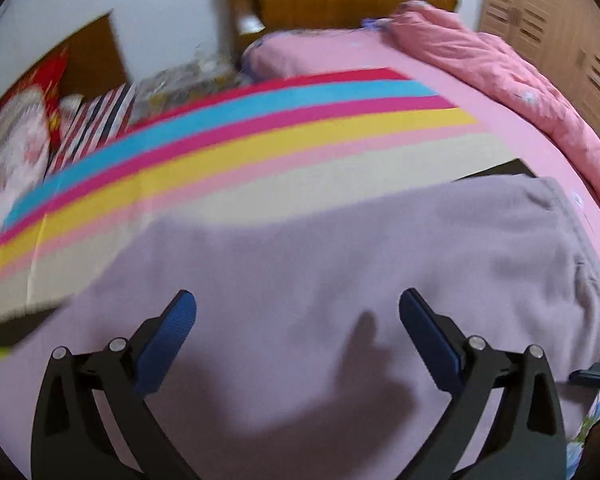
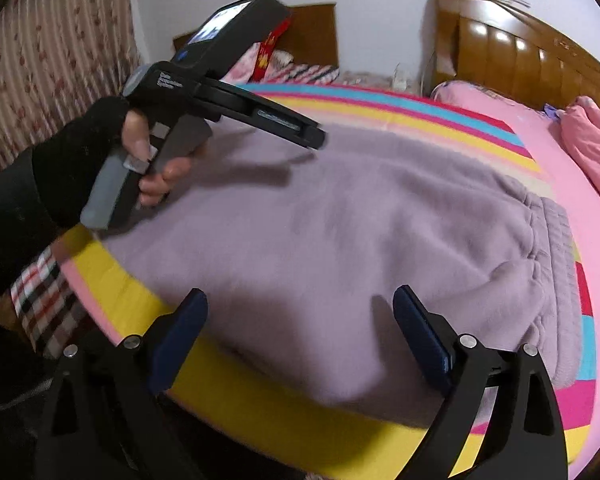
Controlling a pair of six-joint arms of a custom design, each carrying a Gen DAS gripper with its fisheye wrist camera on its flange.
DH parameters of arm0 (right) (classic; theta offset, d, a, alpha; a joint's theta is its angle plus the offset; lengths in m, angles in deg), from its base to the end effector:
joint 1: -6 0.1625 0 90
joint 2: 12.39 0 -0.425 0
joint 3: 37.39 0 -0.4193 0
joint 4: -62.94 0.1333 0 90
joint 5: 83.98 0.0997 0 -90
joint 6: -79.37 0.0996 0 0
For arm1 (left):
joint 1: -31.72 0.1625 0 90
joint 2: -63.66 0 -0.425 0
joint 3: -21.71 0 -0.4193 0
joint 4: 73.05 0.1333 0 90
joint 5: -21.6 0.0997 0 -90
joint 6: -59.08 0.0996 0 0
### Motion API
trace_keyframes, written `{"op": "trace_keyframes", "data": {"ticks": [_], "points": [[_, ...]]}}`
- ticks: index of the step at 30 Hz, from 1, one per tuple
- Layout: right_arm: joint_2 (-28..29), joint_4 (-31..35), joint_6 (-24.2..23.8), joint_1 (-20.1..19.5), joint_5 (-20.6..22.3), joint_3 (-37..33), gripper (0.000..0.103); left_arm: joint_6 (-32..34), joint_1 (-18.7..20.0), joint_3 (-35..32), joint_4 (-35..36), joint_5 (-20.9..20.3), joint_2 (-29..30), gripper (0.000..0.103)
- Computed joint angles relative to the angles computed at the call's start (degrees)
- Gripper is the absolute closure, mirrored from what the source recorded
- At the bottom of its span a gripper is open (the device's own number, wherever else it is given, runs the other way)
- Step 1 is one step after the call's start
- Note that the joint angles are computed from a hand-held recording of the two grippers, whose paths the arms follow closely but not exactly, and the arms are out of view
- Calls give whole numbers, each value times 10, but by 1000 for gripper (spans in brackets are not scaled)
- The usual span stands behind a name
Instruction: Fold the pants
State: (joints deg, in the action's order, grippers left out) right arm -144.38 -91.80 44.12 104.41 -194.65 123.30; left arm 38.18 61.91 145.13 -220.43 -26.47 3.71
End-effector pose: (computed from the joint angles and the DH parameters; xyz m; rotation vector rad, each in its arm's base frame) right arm 0.1291 -0.2022 0.2603 0.8125 -2.4376 0.7031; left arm -0.3242 -0.4198 0.0710 0.8701 2.3121 -0.5127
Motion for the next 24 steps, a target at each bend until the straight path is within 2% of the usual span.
{"op": "trace_keyframes", "data": {"ticks": [2,4,7,10,12,14,15,16,17,19,20,22,24], "points": [[6,-6,8,-19,19,5,13,29,-7,-25,-17,-19,35,2],[49,-54,-2,-26,13,10,11,44,-7,-50,-22,-32,67,2],[60,-74,-13,-18,3,16,10,71,4,-98,-17,-6,137,1],[39,-46,0,-20,13,13,11,75,18,-120,-26,-16,151,1],[28,-32,27,-9,15,8,11,70,28,-126,-31,-31,154,1],[14,-34,36,-13,38,6,11,69,30,-124,-38,-33,154,1],[23,-48,26,-32,56,1,11,70,29,-124,-42,-28,156,1],[33,-45,29,-37,53,-3,11,72,27,-125,-43,-24,159,1],[59,-44,36,-35,26,-5,10,74,27,-125,-47,-22,160,1],[80,-108,-2,-17,4,14,8,70,30,-123,-49,-31,156,1],[90,-123,-5,-9,-6,19,7,66,34,-122,-51,-43,153,1],[86,-128,8,-9,2,23,5,60,44,-123,-55,-63,147,1],[113,-141,24,12,-21,18,4,54,49,-120,-67,-73,142,1]]}}
